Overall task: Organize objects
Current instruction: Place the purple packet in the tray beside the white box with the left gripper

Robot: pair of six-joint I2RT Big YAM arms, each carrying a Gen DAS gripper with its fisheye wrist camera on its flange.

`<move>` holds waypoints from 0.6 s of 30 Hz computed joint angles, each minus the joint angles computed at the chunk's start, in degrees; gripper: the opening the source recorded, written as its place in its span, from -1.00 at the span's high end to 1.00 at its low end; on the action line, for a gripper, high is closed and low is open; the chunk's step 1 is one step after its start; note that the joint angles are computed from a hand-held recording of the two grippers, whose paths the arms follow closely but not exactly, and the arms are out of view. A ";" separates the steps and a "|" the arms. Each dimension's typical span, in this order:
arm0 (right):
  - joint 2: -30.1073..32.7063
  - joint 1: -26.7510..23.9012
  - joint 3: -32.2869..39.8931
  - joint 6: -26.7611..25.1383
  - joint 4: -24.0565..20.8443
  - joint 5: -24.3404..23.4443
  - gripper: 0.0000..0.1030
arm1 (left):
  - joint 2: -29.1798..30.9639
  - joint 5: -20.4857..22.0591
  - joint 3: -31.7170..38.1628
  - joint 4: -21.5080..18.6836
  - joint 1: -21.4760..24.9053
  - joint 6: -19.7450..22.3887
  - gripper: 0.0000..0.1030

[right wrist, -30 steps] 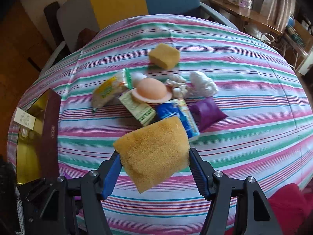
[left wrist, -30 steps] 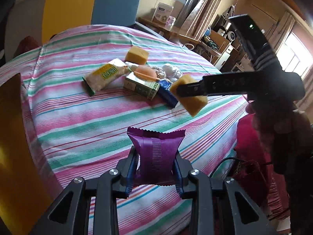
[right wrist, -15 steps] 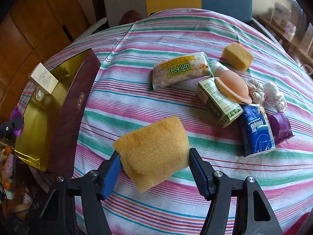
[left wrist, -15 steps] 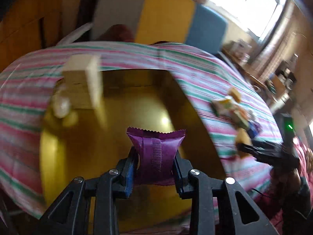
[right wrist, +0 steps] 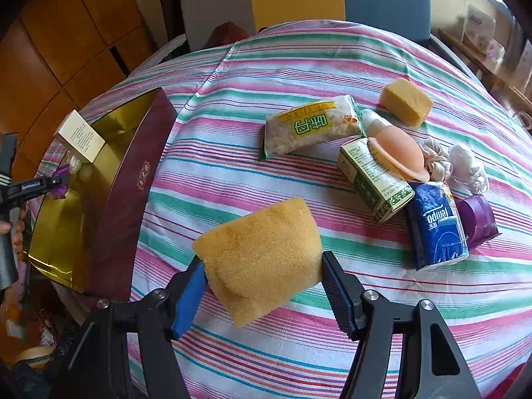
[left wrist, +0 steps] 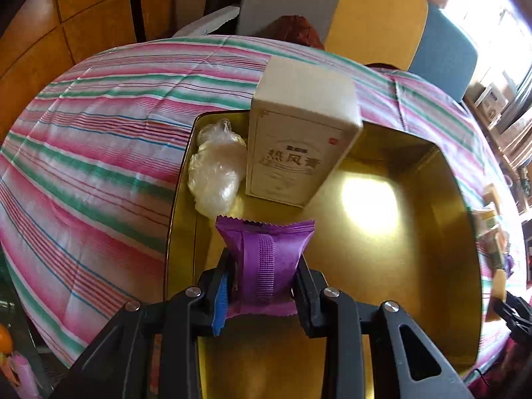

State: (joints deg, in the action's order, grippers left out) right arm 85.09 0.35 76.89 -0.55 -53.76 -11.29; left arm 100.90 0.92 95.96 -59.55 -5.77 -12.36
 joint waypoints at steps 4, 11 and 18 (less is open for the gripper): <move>0.10 0.06 0.05 -0.19 -0.13 0.16 -0.30 | 1.05 -0.80 0.68 0.04 0.29 0.61 0.36; 0.33 0.11 0.27 -0.31 -0.55 0.46 -0.31 | 1.61 -1.60 1.51 0.11 0.08 2.19 0.31; 0.38 0.05 0.28 -0.06 -0.54 0.95 -0.31 | -3.07 -1.53 -1.27 2.05 -0.67 3.51 0.25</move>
